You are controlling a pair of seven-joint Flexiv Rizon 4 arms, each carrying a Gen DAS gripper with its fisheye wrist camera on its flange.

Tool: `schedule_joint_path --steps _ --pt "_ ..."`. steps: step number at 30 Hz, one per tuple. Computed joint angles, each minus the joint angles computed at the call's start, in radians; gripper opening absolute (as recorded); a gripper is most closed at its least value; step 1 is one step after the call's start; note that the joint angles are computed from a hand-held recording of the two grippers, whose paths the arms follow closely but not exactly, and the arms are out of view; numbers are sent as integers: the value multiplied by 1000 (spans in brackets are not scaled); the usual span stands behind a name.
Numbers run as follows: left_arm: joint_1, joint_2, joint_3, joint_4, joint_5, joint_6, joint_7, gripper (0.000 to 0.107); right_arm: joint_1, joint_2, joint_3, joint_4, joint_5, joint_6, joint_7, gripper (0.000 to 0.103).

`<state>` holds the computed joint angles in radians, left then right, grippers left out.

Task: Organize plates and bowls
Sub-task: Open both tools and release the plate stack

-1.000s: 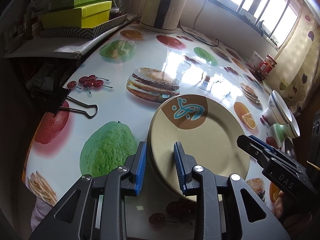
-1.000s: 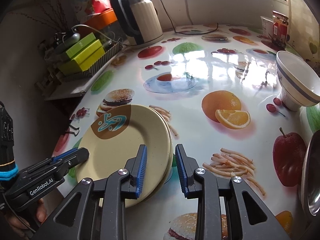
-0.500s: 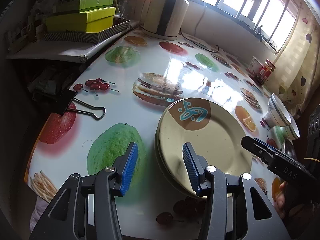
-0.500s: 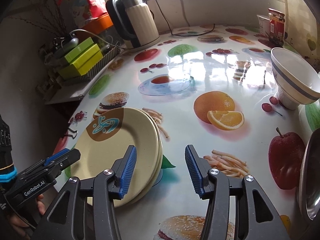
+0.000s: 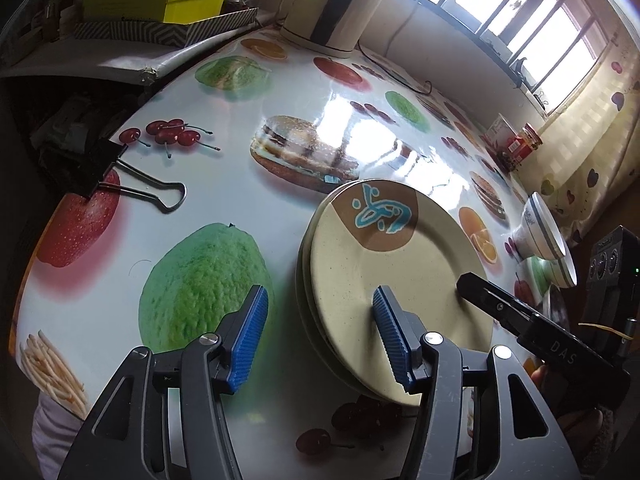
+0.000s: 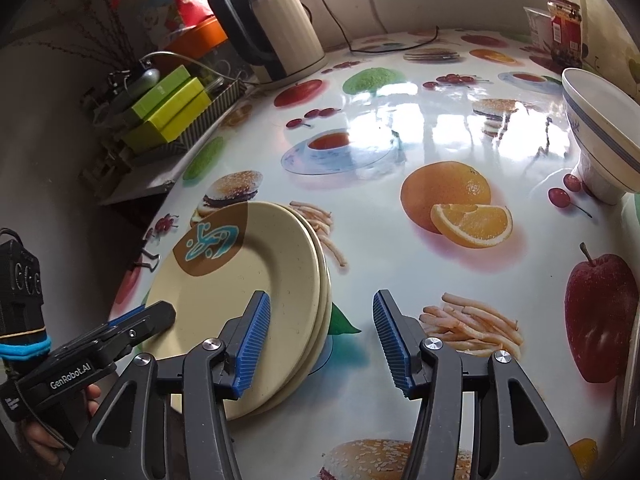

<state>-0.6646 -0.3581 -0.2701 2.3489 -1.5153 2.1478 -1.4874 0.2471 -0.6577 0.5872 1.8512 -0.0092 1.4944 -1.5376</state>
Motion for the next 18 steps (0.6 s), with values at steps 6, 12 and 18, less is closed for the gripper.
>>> schedule_joint_path --steps 6,12,18 --pt "8 1 22 10 66 -22 -50 56 -32 -27 46 -27 20 -27 -30 54" --pt "12 -3 34 -6 73 -45 -24 56 -90 -67 133 -73 71 -88 -109 54" --pt "17 -10 29 -36 26 -52 20 53 -86 -72 139 -109 145 -134 -171 44"
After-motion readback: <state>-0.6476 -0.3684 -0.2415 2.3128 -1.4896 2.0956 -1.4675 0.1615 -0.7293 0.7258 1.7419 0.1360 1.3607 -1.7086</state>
